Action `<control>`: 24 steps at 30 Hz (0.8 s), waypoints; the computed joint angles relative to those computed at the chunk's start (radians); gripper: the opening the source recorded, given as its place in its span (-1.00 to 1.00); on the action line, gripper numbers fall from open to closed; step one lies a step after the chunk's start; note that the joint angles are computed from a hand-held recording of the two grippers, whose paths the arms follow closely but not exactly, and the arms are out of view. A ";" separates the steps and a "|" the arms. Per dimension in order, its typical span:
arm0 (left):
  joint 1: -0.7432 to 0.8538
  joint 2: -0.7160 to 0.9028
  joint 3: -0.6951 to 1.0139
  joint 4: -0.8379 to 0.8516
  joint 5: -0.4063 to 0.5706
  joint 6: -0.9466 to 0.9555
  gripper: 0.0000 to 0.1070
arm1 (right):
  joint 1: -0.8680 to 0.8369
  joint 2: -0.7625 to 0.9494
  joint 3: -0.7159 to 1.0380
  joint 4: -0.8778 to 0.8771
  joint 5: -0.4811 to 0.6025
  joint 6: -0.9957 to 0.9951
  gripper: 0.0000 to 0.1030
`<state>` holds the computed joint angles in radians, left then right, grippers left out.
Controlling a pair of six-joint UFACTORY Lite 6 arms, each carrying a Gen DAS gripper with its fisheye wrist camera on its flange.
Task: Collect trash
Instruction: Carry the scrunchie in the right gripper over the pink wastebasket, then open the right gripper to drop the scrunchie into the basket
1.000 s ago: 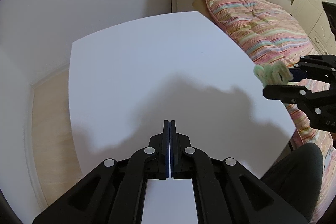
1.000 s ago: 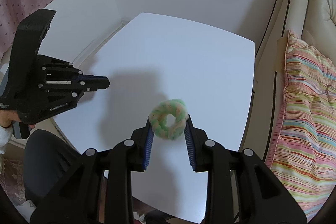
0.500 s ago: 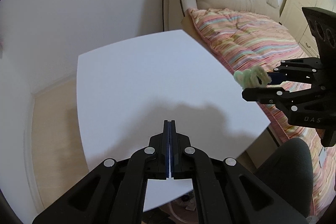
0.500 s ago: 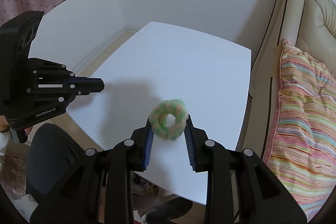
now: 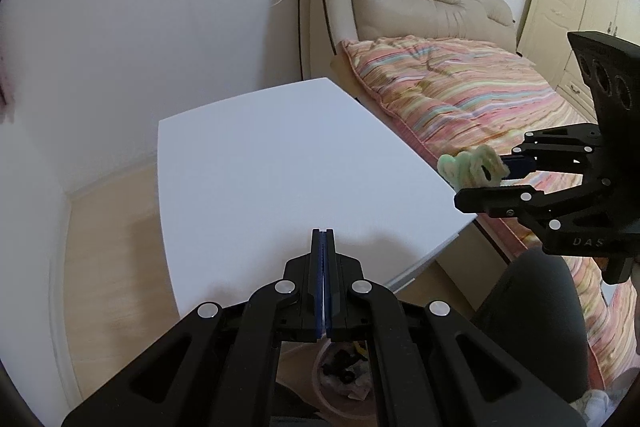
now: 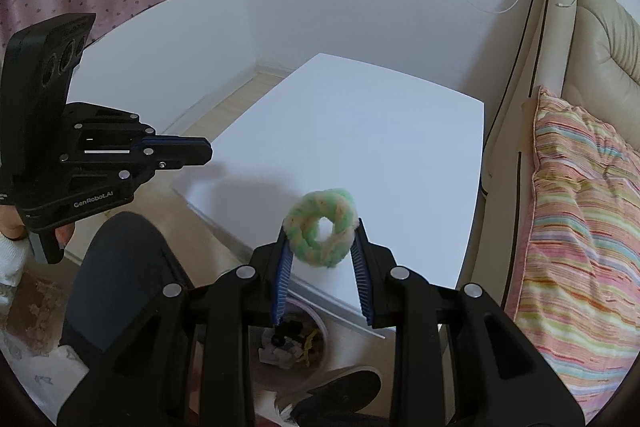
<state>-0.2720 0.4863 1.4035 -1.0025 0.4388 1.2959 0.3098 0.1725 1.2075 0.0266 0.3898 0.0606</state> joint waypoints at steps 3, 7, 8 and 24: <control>0.002 -0.054 -0.080 -0.060 -0.003 0.071 -1.00 | 0.030 -0.061 -0.062 -0.031 -0.013 0.056 -0.45; 0.012 -0.107 -0.159 -0.108 0.011 0.127 -1.00 | 0.053 -0.126 -0.142 -0.022 -0.033 0.082 -0.45; 0.013 -0.121 -0.184 -0.119 0.011 0.143 -1.00 | 0.061 -0.141 -0.162 -0.025 -0.037 0.094 -0.45; 0.023 -0.259 -0.448 -0.227 0.039 0.288 -1.00 | 0.202 -0.302 -0.391 -0.068 -0.070 0.239 -0.45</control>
<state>-0.2487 0.2273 0.9557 -1.2300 0.4781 1.5835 0.5119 -0.1300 0.8166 -0.0411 0.3201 0.2998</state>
